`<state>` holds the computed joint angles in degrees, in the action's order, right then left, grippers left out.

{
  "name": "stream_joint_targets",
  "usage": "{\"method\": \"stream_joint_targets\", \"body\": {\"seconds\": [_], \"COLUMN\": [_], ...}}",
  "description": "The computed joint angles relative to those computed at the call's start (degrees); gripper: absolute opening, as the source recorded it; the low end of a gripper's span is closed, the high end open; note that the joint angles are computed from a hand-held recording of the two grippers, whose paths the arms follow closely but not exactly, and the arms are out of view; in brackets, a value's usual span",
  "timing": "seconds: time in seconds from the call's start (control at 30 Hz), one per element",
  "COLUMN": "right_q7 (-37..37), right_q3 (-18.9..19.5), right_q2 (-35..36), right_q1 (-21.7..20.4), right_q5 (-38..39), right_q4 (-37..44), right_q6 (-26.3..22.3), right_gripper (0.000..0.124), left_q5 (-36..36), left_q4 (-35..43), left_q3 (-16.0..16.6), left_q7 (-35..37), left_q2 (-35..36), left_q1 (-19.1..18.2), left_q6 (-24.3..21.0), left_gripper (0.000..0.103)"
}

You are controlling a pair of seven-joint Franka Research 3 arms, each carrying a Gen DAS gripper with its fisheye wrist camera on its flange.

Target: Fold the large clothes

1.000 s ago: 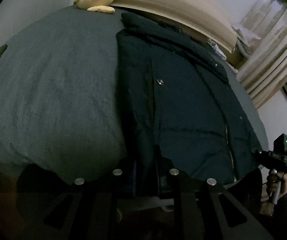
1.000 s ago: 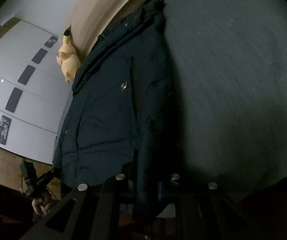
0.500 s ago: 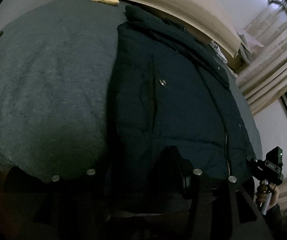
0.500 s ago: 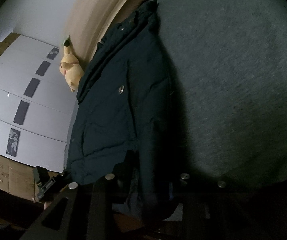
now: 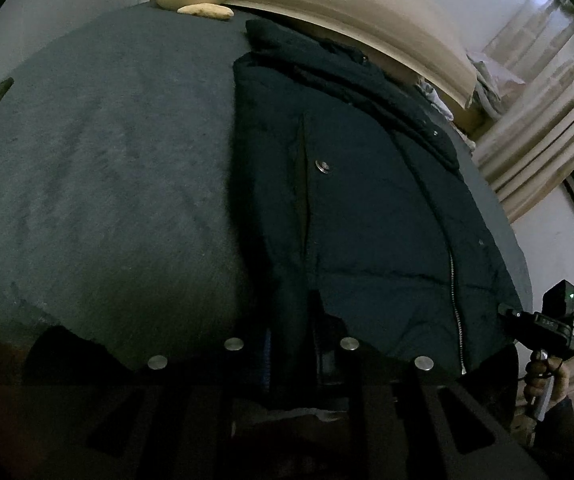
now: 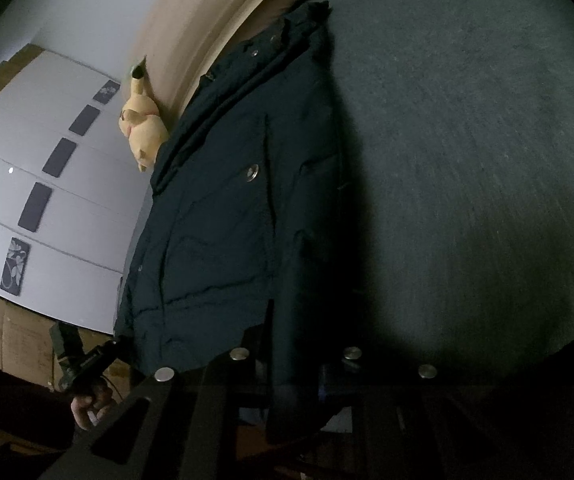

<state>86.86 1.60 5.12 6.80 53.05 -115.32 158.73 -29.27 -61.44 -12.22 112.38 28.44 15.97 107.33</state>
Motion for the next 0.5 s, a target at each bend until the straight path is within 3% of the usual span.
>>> {"method": "stream_joint_targets", "body": {"seconds": [0.27, 0.5], "right_q7": [-1.4, -6.4], "right_q3": [0.3, 0.4], "right_q2": [-1.7, -2.4], "right_q1": [0.9, 1.4], "right_q5": [1.6, 8.2], "right_q4": [-2.0, -2.6], "right_q6": [1.5, 2.6], "right_gripper": [0.015, 0.014], "left_q5": [-1.6, -0.8], "left_q4": [-4.4, -4.1], "left_q3": [0.5, 1.2], "left_q7": [1.8, 1.5], "left_q2": [-2.6, -3.2], "left_q1": [0.7, 0.1], "left_q6": [3.2, 4.5], "left_gripper": [0.014, 0.014]}}
